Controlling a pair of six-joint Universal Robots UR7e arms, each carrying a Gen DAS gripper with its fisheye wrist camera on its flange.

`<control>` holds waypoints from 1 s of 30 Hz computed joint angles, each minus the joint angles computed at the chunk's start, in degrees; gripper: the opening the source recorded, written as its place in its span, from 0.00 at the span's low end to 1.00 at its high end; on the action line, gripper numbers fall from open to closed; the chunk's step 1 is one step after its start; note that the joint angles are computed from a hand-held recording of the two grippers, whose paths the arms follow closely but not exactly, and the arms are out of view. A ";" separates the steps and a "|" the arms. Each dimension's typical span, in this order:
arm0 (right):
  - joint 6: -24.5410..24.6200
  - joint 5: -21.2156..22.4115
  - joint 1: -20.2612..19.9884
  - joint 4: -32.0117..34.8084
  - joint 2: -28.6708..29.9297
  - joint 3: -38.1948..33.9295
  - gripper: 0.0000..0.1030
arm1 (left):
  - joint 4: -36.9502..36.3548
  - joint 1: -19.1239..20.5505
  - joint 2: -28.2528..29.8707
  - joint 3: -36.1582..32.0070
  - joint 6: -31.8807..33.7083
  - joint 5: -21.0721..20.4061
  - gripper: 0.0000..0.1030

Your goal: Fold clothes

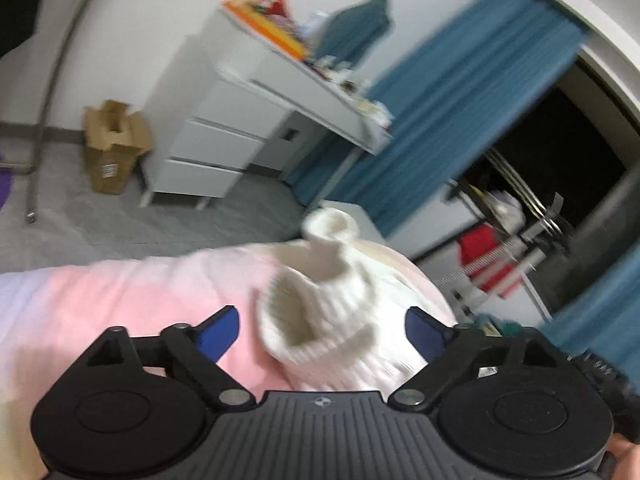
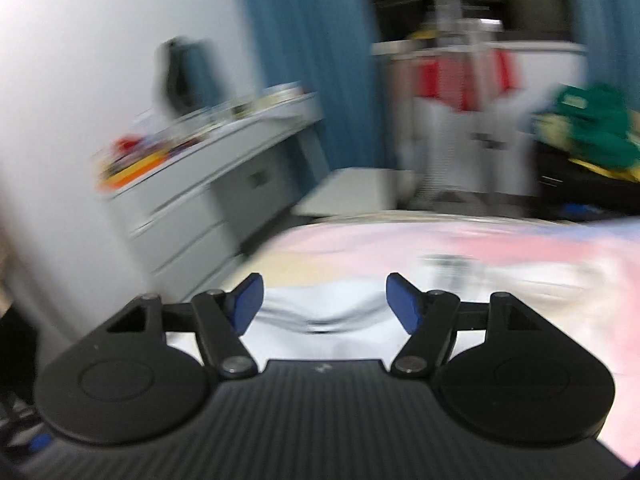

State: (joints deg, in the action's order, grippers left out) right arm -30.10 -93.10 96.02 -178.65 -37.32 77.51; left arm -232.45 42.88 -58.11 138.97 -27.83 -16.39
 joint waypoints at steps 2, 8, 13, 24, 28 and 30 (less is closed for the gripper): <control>2.59 -1.99 -2.63 -2.48 -1.15 -0.40 0.68 | 1.31 -0.34 1.21 -0.82 0.07 -0.52 0.95; 12.23 -3.75 -10.03 2.67 0.54 -7.49 0.70 | 14.35 4.57 0.32 -1.91 -11.05 -10.05 0.95; 17.25 3.96 -14.53 15.67 4.18 -15.08 0.70 | 13.62 9.70 3.03 -5.15 -10.60 -16.16 0.95; 2.95 4.53 -12.80 13.22 6.98 -15.90 0.15 | 5.56 13.17 10.01 -13.14 -0.95 -18.04 0.95; 5.05 8.21 -12.52 3.87 3.00 -9.09 0.14 | 4.73 13.46 10.35 -13.56 0.23 -18.35 0.95; 5.39 8.43 -12.02 -0.03 1.37 -6.81 0.14 | 4.60 13.87 10.18 -13.75 0.14 -19.17 0.95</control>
State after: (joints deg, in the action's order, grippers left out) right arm -24.72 -84.67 84.00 -178.68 -35.95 70.70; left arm -227.85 56.74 -47.93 125.22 -27.69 -35.56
